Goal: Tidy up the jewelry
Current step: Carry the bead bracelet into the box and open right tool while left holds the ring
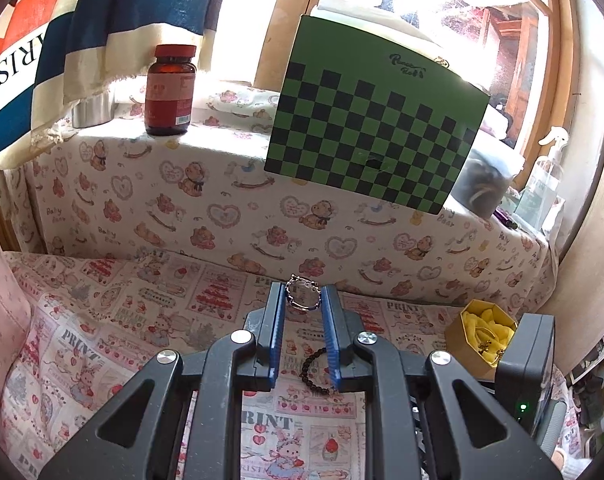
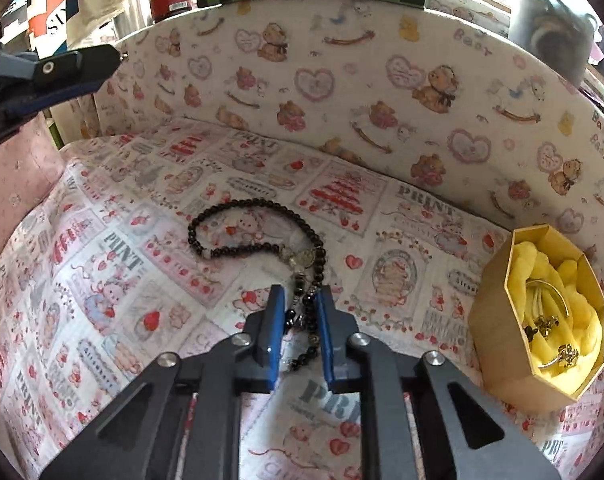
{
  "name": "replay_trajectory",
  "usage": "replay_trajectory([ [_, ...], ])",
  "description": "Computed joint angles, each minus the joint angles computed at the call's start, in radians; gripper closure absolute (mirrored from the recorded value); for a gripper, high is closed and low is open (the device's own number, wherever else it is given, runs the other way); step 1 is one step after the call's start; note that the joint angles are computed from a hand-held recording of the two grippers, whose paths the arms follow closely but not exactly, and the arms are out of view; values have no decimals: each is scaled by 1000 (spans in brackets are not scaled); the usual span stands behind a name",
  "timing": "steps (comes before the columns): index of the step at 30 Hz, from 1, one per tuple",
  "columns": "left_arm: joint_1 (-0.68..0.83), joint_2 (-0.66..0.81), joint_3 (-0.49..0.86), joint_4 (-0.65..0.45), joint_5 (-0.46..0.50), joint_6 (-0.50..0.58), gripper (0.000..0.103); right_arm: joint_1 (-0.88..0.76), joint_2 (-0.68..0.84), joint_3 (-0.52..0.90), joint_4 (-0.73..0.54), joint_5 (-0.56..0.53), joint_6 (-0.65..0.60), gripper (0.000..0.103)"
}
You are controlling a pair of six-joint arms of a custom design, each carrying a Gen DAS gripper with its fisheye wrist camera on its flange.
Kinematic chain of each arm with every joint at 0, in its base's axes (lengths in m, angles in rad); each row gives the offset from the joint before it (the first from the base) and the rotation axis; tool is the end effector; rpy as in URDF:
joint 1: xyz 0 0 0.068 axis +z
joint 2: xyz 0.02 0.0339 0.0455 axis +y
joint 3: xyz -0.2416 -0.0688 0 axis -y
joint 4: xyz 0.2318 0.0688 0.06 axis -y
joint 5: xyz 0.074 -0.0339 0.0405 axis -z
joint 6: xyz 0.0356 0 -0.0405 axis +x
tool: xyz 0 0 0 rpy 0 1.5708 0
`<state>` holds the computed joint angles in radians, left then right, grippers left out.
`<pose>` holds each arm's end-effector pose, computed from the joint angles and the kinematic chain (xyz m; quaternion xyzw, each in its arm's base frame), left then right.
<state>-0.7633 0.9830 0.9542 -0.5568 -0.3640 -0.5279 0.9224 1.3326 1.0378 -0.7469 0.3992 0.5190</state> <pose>0.1597 -0.1352 0.3086 0.0168 0.8706 -0.1525 0.4675 0.1657 0.1958 0.2461 -0.1387 0.9373 0.0253 0.3188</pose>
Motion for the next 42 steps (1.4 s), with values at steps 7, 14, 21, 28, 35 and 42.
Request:
replay_trajectory([
  [7, -19, 34, 5, 2, -20, 14, 86, 19, -67, -7, -83, 52, 99, 98],
  [14, -4, 5, -8, 10, -4, 7, 86, 62, -184, 77, -220, 151, 128, 98],
  [21, -17, -1, -6, 9, -20, 10, 86, 127, -236, 272, -385, 286, 127, 98],
  [28, -29, 4, -5, 7, -38, 9, 86, 157, -292, 461, -526, 413, 121, 98],
  [35, -38, 26, -8, 17, -55, 21, 86, -35, -374, 437, -467, 317, 22, 98],
  [42, -62, 67, 6, 13, -99, 27, 86, -346, -491, 237, -293, 25, -102, 98],
])
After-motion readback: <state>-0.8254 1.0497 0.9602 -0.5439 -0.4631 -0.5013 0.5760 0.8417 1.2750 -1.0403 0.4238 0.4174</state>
